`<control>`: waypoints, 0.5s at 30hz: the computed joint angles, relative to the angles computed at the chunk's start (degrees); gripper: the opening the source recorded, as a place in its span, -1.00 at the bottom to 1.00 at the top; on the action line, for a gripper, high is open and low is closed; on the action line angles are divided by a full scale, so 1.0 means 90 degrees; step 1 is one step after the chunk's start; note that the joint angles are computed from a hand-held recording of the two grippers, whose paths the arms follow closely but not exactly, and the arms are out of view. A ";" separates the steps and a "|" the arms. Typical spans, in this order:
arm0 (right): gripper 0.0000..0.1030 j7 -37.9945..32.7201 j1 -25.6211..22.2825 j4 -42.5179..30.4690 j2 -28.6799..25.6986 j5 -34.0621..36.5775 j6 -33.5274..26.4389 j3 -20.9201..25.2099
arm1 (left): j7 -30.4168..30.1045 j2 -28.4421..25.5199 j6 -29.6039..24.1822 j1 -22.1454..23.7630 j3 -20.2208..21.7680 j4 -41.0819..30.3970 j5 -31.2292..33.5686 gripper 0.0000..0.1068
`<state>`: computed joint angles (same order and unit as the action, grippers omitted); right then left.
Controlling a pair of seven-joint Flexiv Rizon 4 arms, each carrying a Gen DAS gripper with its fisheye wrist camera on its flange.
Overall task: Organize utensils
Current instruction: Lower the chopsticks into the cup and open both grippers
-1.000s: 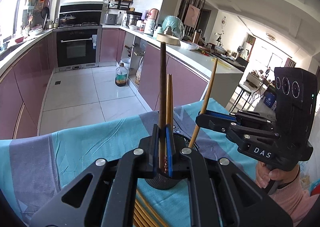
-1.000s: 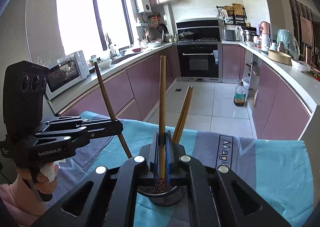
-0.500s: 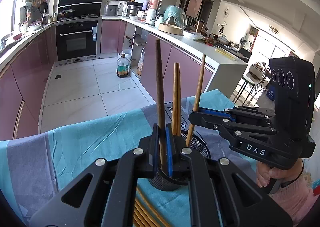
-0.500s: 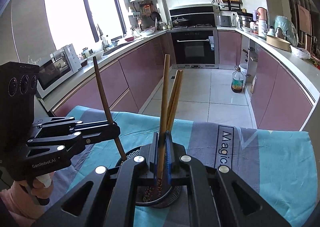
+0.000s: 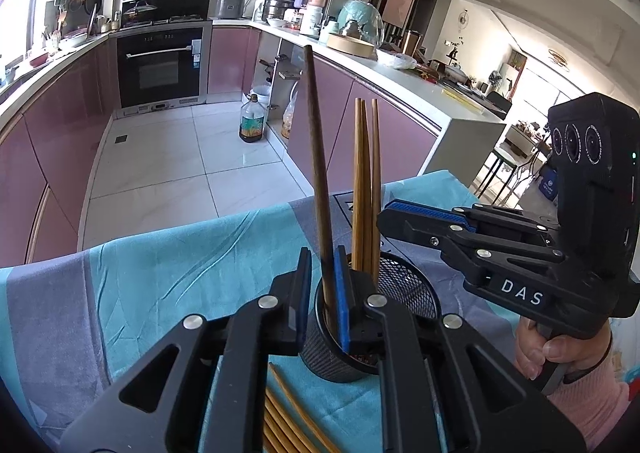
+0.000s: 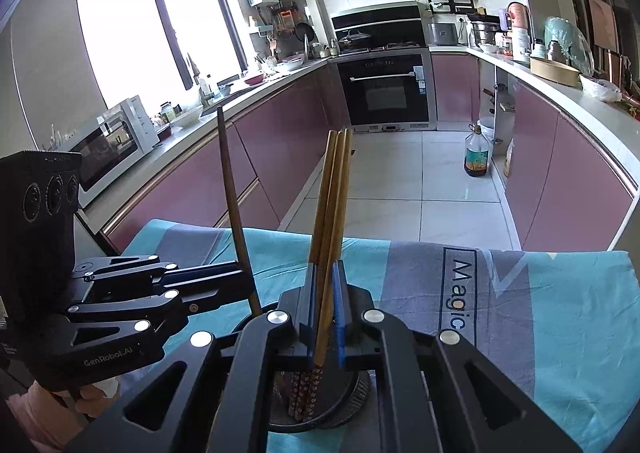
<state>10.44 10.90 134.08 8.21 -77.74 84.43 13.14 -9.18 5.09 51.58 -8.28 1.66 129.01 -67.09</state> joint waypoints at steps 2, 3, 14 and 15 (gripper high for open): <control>-0.85 0.0076 -0.0027 -0.0001 0.0017 -0.0128 0.0056 -0.0015 | 0.0036 0.0005 0.0011 -0.0001 0.0006 0.0011 -0.0046 -0.80; -0.85 0.0069 -0.0021 -0.0015 0.0010 -0.0127 0.0068 -0.0016 | 0.0063 0.0011 0.0003 0.0000 0.0013 0.0025 -0.0078 -0.80; -0.71 0.0559 -0.0061 0.0002 0.0137 -0.0742 0.0231 -0.0071 | 0.0358 0.0361 0.0325 -0.0079 0.0101 0.0361 -0.0587 -0.71; -0.71 0.0659 -0.0065 0.0011 0.0175 -0.0853 0.0261 -0.0083 | 0.0422 0.0425 0.0382 -0.0095 0.0109 0.0407 -0.0671 -0.68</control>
